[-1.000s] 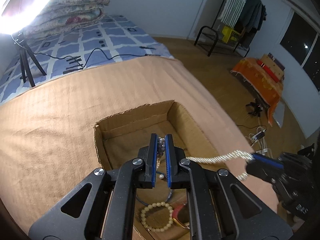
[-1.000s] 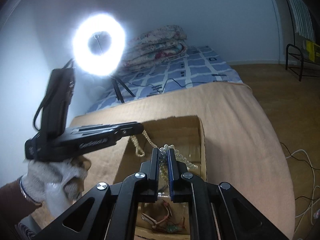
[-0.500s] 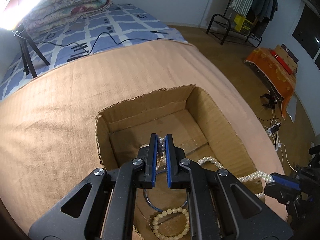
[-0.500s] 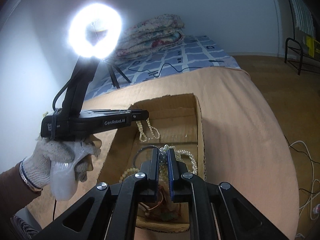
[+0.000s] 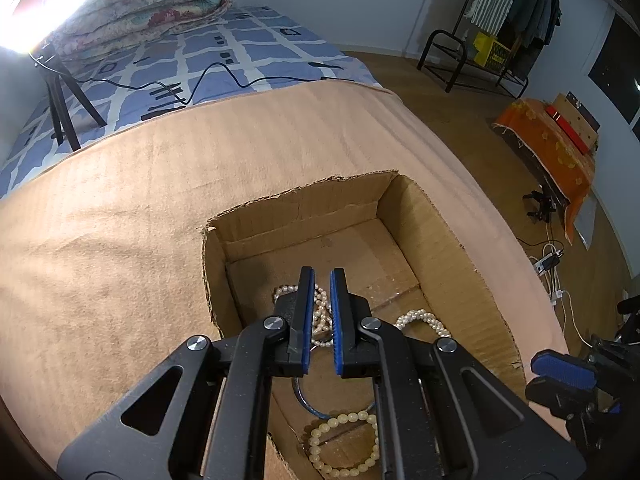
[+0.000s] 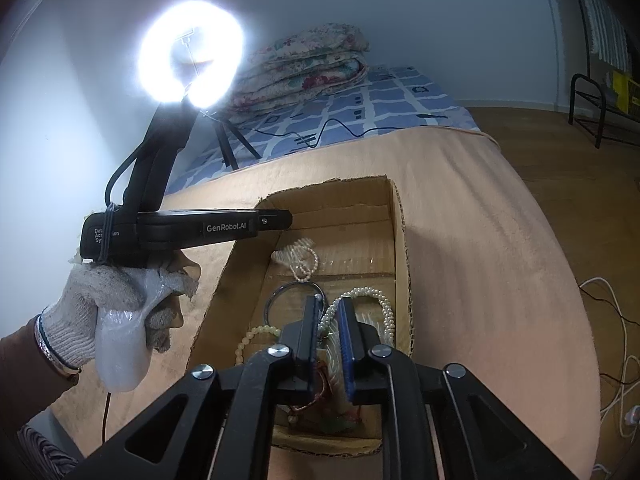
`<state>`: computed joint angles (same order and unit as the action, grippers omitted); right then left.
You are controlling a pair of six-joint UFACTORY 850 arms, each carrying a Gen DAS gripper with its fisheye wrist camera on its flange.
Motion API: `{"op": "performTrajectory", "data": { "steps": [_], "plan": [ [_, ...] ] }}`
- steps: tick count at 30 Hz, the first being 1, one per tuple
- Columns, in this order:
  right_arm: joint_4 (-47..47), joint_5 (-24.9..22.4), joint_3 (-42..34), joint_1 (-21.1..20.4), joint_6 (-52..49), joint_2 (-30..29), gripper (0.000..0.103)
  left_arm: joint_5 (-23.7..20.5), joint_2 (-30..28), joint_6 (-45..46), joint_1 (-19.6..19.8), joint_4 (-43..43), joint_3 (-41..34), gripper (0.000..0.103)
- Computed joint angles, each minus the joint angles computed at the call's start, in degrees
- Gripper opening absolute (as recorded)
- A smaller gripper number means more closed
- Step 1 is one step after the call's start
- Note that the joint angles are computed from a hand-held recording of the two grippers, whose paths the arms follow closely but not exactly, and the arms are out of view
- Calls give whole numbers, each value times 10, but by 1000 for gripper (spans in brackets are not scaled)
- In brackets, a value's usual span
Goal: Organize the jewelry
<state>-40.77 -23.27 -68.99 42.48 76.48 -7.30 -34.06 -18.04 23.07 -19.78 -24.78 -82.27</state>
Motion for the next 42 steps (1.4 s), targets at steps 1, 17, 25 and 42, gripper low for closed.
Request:
{"op": "performTrajectory", "data": {
  "steps": [1,17,25,42],
  "plan": [
    [-2,1,0,0,1,1,19,0,2,1,0,-1,1,5],
    [-50,-94,-33,57,37,16,34,2,120,45,26,-44,66,6],
    [-95,-176,-55,109,88,28,53,-1,202,78,54,-74,112,6],
    [-166,-348,-79,215,190,37,87,-7,404,156,109,-122,247,45]
  ]
}}
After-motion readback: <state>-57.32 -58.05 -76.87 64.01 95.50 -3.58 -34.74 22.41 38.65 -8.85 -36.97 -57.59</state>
